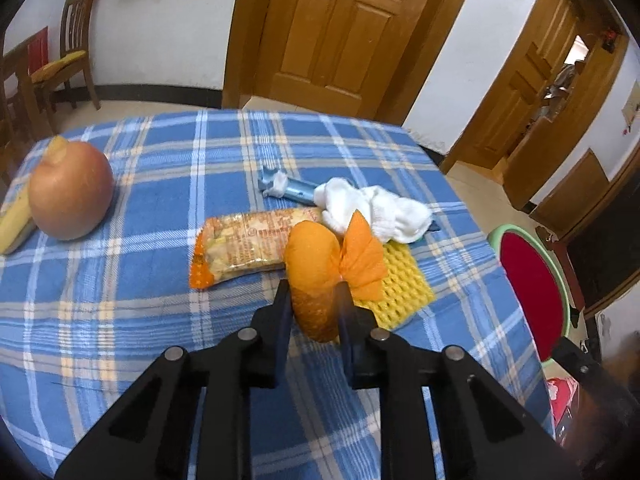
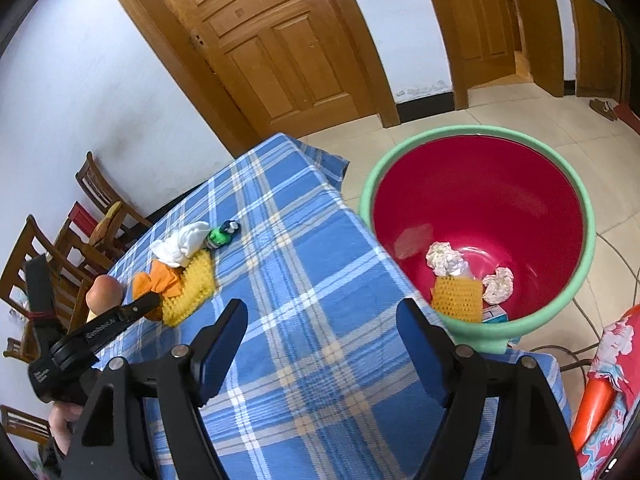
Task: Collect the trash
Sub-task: 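Move both tools back over the table and grasp the orange mesh bag with the left tool, then grasp the second yellow foam net with the right tool while the left tool holds the orange bag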
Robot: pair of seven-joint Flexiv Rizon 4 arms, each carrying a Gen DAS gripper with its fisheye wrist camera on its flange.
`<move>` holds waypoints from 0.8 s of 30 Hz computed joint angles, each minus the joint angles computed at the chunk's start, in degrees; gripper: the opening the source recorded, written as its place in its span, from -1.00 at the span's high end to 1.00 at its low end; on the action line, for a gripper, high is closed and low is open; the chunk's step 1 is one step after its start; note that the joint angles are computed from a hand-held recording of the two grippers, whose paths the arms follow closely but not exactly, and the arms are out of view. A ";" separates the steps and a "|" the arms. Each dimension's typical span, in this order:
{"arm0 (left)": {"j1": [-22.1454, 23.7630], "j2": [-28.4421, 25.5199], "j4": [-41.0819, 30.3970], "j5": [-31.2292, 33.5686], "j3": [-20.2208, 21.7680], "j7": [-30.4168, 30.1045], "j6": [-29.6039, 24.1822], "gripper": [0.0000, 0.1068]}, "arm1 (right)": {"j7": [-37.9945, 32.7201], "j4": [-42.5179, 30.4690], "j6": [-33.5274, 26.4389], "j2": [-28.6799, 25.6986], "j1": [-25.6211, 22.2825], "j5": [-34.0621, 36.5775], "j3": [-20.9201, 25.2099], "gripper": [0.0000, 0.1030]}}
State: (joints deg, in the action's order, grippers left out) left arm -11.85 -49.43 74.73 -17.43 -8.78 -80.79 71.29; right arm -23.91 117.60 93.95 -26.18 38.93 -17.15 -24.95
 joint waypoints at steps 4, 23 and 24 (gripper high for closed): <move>1.41 1.83 3.11 -0.77 -1.58 1.28 2.90 0.63 | -0.05 -1.81 -2.24 -0.59 -0.25 -1.55 0.84 -0.53; 1.02 3.05 5.02 2.10 5.09 -7.95 6.30 0.63 | -10.35 -21.83 -12.89 -10.59 -16.56 -2.56 25.30 -0.21; 1.11 3.04 5.07 2.26 5.03 -8.12 6.27 0.63 | -10.78 -23.04 -13.18 -11.36 -16.92 -1.98 25.92 -0.21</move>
